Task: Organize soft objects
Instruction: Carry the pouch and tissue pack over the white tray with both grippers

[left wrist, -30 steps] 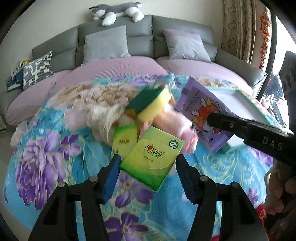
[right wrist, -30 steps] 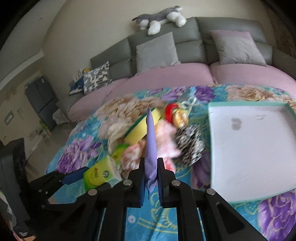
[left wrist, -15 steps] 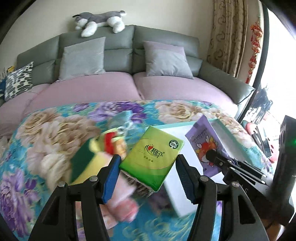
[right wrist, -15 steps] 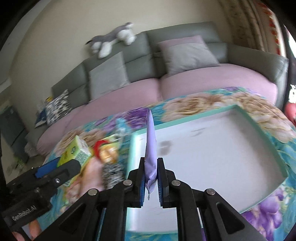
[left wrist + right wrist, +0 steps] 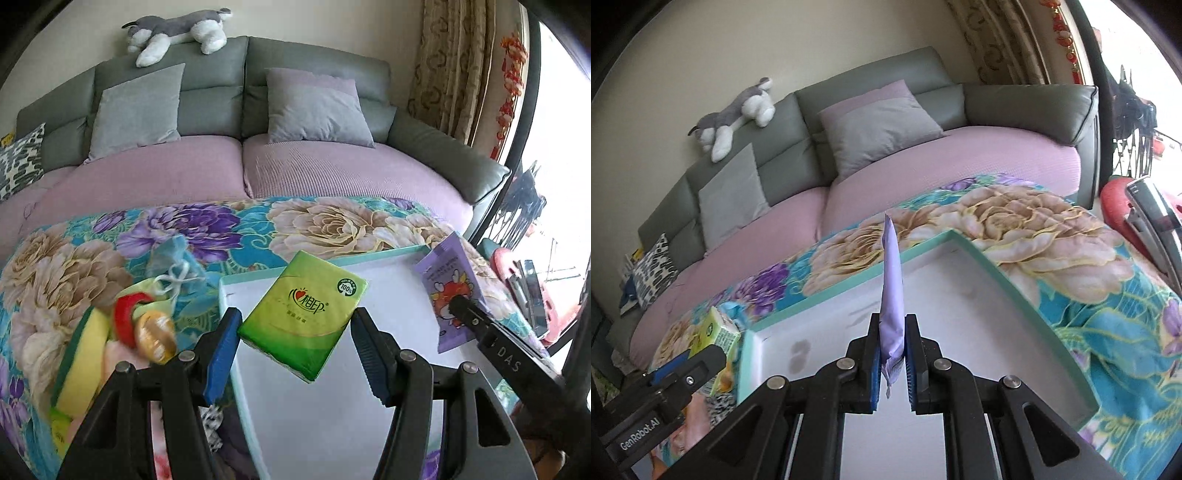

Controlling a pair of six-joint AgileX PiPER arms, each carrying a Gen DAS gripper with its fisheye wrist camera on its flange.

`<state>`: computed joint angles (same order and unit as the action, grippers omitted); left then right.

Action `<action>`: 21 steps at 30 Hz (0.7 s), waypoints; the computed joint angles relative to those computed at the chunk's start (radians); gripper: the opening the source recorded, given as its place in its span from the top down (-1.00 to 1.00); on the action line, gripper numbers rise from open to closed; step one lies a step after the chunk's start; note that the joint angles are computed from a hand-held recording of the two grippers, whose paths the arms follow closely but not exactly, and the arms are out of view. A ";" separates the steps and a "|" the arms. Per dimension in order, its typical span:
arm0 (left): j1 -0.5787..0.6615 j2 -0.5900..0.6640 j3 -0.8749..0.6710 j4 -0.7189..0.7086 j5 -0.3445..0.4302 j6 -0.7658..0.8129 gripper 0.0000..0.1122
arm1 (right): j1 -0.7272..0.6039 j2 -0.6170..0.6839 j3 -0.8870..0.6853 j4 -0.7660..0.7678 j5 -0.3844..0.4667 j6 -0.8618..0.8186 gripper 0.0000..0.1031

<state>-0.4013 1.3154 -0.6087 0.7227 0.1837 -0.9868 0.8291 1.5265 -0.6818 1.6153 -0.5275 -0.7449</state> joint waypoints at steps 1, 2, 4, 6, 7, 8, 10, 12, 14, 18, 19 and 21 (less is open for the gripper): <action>-0.010 0.030 -0.014 0.077 0.004 -0.080 -0.12 | -0.012 0.007 -0.005 0.001 0.007 -0.007 0.77; -0.012 0.047 -0.022 0.114 0.003 -0.120 -0.12 | -0.024 0.011 -0.003 -0.008 0.013 -0.007 0.77; -0.008 0.089 -0.043 0.144 0.001 -0.163 -0.12 | -0.043 0.033 -0.016 -0.001 0.014 -0.039 0.77; -0.005 0.130 -0.063 0.191 0.003 -0.225 -0.12 | -0.060 0.053 -0.022 -0.008 0.023 -0.044 0.77; -0.003 0.145 -0.069 0.203 0.002 -0.241 -0.12 | -0.065 0.056 -0.017 -0.022 0.029 -0.031 0.77; 0.002 0.166 -0.079 0.207 0.000 -0.250 -0.12 | -0.074 0.062 -0.014 -0.036 0.039 -0.018 0.77; 0.004 0.186 -0.089 0.222 -0.001 -0.273 -0.12 | -0.083 0.068 -0.012 -0.035 0.046 -0.021 0.77; 0.001 0.204 -0.100 0.241 0.001 -0.294 -0.12 | -0.089 0.074 -0.012 -0.030 0.052 -0.024 0.77; -0.004 0.218 -0.109 0.257 0.004 -0.309 -0.12 | -0.098 0.087 -0.018 -0.007 0.059 -0.045 0.77; -0.008 0.250 -0.131 0.220 0.009 -0.280 -0.12 | -0.114 0.100 -0.013 -0.019 0.079 -0.028 0.77; -0.008 0.260 -0.138 0.207 0.012 -0.272 -0.12 | -0.116 0.099 -0.011 -0.016 0.079 -0.028 0.77; -0.007 0.274 -0.148 0.190 0.016 -0.260 -0.12 | -0.122 0.094 -0.006 -0.027 0.089 -0.013 0.77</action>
<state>-0.4088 1.5896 -0.7572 0.9128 0.1997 -1.2467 0.7070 1.6210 -0.6874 1.5883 -0.4381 -0.7576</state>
